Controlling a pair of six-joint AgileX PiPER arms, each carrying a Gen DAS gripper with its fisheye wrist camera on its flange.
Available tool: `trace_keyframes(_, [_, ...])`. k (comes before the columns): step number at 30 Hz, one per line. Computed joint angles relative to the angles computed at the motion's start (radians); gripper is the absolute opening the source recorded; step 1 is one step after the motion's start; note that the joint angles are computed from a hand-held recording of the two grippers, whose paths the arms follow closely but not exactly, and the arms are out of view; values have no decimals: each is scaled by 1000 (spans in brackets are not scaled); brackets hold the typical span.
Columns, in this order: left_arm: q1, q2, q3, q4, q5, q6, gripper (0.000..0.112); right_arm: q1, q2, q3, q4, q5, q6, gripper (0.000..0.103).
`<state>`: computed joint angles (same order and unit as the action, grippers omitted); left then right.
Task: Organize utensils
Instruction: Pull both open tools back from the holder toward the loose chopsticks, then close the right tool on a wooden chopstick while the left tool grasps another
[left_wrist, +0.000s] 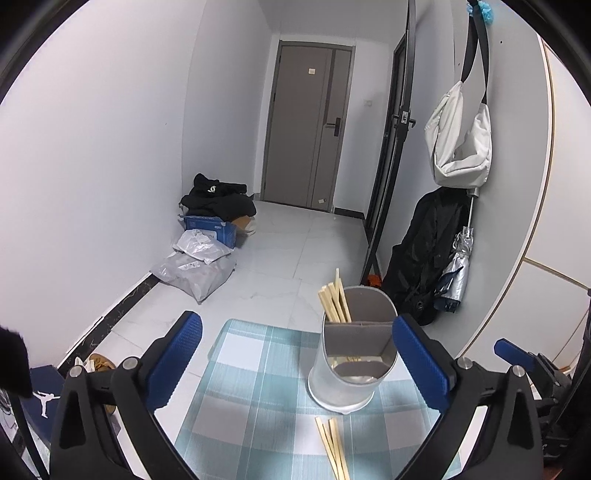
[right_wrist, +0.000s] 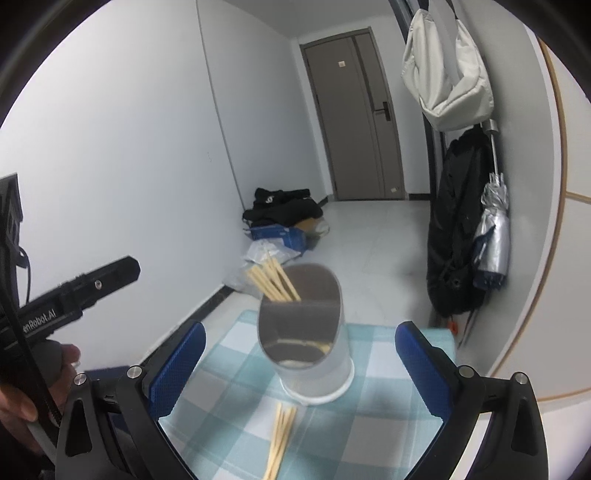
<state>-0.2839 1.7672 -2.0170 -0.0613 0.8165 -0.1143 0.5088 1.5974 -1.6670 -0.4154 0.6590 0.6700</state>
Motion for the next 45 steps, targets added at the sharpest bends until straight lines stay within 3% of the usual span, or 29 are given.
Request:
trace_keyframes(4, [-2,-50,115,-24,-78,21,101,40,-29,81,-129,-15,115,103])
trace_keyframes(9, [-7,-84,216,-27,-148,25,101,45,-49,162,-153,-63,163,103])
trace_keyframes(14, [-5,-74,251,-26,-163,3,101,35,-52,211,-128,-112,150,103])
trace_keyframes(26, [10,-46,323,-38,-205,28,101,20,6,226,-75,-129,102,103])
trace_keyframes(32, [14,-8,285,18,-161,-2,101,-12,65,180,76,-97,-19,103])
trace_keyframes(37, [44,27,234,-41,-91,41,101,-51,129,133,206,-48,-80,103])
trace_keyframes(40, [58,47,205,-63,-55,43,101,-45,163,111,197,-35,-84,103])
trace_keyframes(45, [73,58,194,-96,-38,63,101,-32,266,13,227,55,-140,103])
